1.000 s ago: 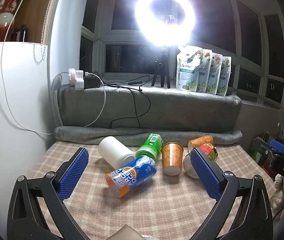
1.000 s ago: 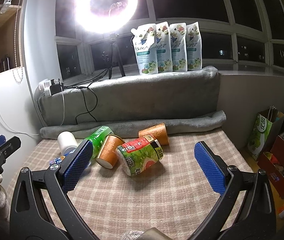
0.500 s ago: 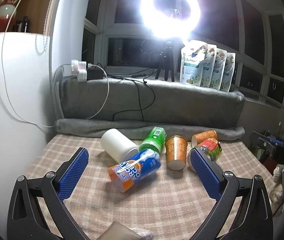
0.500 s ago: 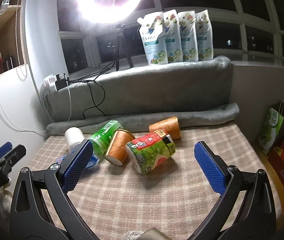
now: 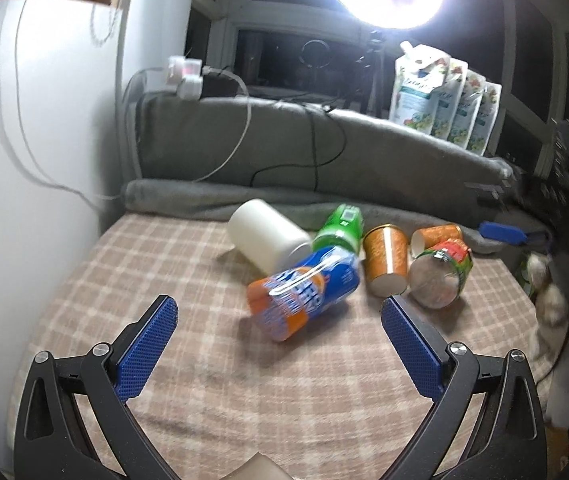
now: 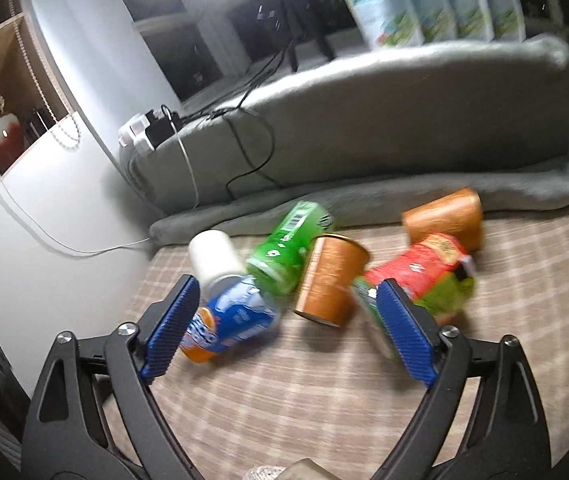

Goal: Flip cup upright
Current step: 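Move the right gripper to the lying green tea bottle and close on it, then lift the green tea bottle with the right gripper and rotate it upright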

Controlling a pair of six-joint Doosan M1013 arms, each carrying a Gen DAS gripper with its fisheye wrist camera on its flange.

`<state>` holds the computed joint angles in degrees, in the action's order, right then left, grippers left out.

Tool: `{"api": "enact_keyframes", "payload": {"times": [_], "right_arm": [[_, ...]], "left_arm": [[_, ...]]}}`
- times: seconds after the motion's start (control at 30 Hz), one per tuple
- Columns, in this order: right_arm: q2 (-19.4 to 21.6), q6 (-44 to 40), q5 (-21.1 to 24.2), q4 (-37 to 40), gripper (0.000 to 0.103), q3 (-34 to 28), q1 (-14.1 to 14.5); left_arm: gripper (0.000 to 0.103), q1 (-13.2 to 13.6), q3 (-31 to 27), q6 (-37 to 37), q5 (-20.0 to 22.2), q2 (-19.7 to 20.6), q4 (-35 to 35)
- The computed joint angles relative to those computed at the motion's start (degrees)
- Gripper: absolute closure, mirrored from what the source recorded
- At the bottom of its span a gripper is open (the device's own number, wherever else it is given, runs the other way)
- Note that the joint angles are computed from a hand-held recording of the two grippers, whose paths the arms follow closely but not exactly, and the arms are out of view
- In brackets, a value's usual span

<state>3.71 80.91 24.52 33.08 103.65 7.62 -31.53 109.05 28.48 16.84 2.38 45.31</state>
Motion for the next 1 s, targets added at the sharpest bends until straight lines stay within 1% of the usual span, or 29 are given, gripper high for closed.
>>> {"api": "enact_keyframes", "payload": {"times": [0.03,0.13,0.23,0.3,0.4,0.53,0.63,0.67,0.73,0.9,1.0], "right_arm": [[1.0,-0.1,1.5,0.7,0.016,-1.2,-0.1],[4.9,0.4,8.2,3.5,0.019,-5.7,-0.7],[8.7,4.8,14.1,2.6,0.026,-10.1,-0.7],[11.0,7.6,17.2,1.3,0.027,-12.8,-0.6],[13.8,12.0,20.5,-2.0,0.029,-16.2,-0.3],[16.9,18.1,23.1,-8.5,0.031,-20.1,0.5],[19.8,22.3,27.1,-13.3,0.032,-24.2,1.0],[21.0,24.1,29.0,-15.0,0.032,-25.7,1.2],[22.5,26.8,31.0,-17.6,0.033,-27.9,1.5],[26.2,30.2,36.1,-23.6,0.033,-32.9,2.7],[27.4,30.7,37.4,-27.4,0.033,-34.6,3.6]], "left_arm": [[0.002,0.3,0.1,1.3,0.1,0.0,-1.5],[0.002,0.9,0.5,3.5,0.3,0.0,-4.1],[0.002,1.6,0.9,5.1,0.2,-0.1,-6.3],[0.002,2.1,1.2,5.6,0.1,-0.1,-7.3],[0.002,2.8,1.5,6.6,0.0,-0.1,-9.1],[0.002,3.7,1.8,8.7,-0.8,0.0,-12.1],[0.002,4.4,1.9,10.2,-1.4,0.2,-14.3],[0.002,4.5,1.9,10.4,-1.7,0.2,-14.6],[0.002,4.8,1.9,10.3,-2.0,0.2,-14.6],[0.002,5.6,2.0,9.9,-2.5,0.5,-14.7],[0.002,6.1,2.0,9.9,-2.4,0.7,-15.0]]}}
